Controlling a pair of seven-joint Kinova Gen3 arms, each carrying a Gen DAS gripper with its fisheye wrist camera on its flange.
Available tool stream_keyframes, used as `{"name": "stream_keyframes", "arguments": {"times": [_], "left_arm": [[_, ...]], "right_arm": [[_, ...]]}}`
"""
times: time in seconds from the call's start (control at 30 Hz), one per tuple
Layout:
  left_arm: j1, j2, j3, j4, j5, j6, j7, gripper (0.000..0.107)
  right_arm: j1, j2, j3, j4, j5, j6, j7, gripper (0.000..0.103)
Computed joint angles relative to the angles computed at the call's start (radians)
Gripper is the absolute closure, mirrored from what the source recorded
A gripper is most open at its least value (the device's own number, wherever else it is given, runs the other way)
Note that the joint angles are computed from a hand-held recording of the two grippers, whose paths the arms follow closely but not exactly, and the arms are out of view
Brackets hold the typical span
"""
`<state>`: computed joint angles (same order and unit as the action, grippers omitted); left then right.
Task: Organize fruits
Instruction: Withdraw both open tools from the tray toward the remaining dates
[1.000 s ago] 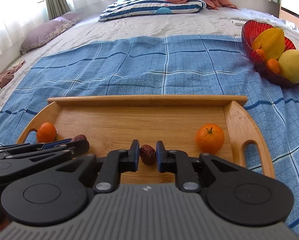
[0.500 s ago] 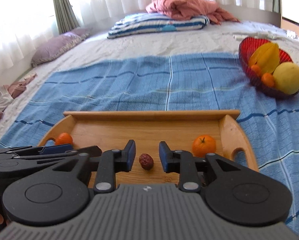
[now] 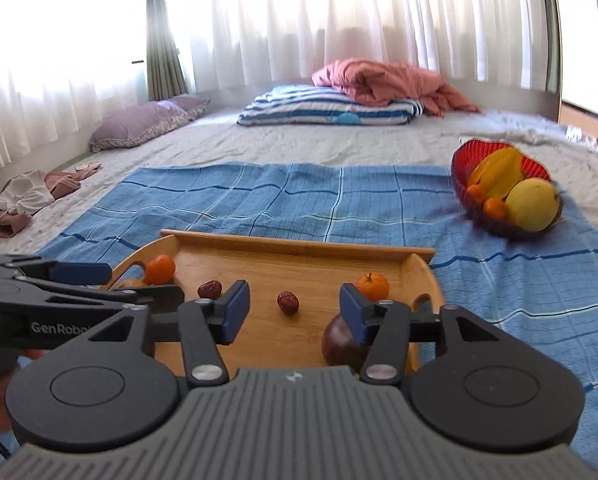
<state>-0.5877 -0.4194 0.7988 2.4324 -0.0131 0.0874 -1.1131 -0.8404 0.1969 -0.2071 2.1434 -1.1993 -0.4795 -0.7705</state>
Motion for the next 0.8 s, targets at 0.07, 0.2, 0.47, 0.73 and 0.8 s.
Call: {"name": "stream_keyframes", "arguments": {"times": [0.07,0.2,0.47,0.73,0.8], "left_arm": [[0.045,-0.033,-0.032,0.009,0.004,0.019,-0.001,0.019],[0.150,-0.090,-0.106,0.023,0.009,0.061,0.002,0.019],[0.300,-0.237,-0.185,0.055,0.017,0.140,0.017,0.016],[0.356,-0.369,-0.163,0.053,0.048,0.261,0.057,0.015],[0.376,-0.402,-0.160,0.052,0.058,0.291,0.065,0.015]], "right_arm": [[-0.011,-0.018,-0.015,0.036,0.025,-0.037,-0.034,0.031],[-0.016,-0.052,-0.043,0.094,0.070,-0.079,-0.102,0.029],[-0.046,-0.109,-0.114,0.196,0.079,-0.209,-0.177,0.023],[-0.098,-0.116,-0.177,0.265,0.025,-0.325,-0.198,0.020],[-0.111,-0.115,-0.185,0.279,0.015,-0.344,-0.213,0.019]]}}
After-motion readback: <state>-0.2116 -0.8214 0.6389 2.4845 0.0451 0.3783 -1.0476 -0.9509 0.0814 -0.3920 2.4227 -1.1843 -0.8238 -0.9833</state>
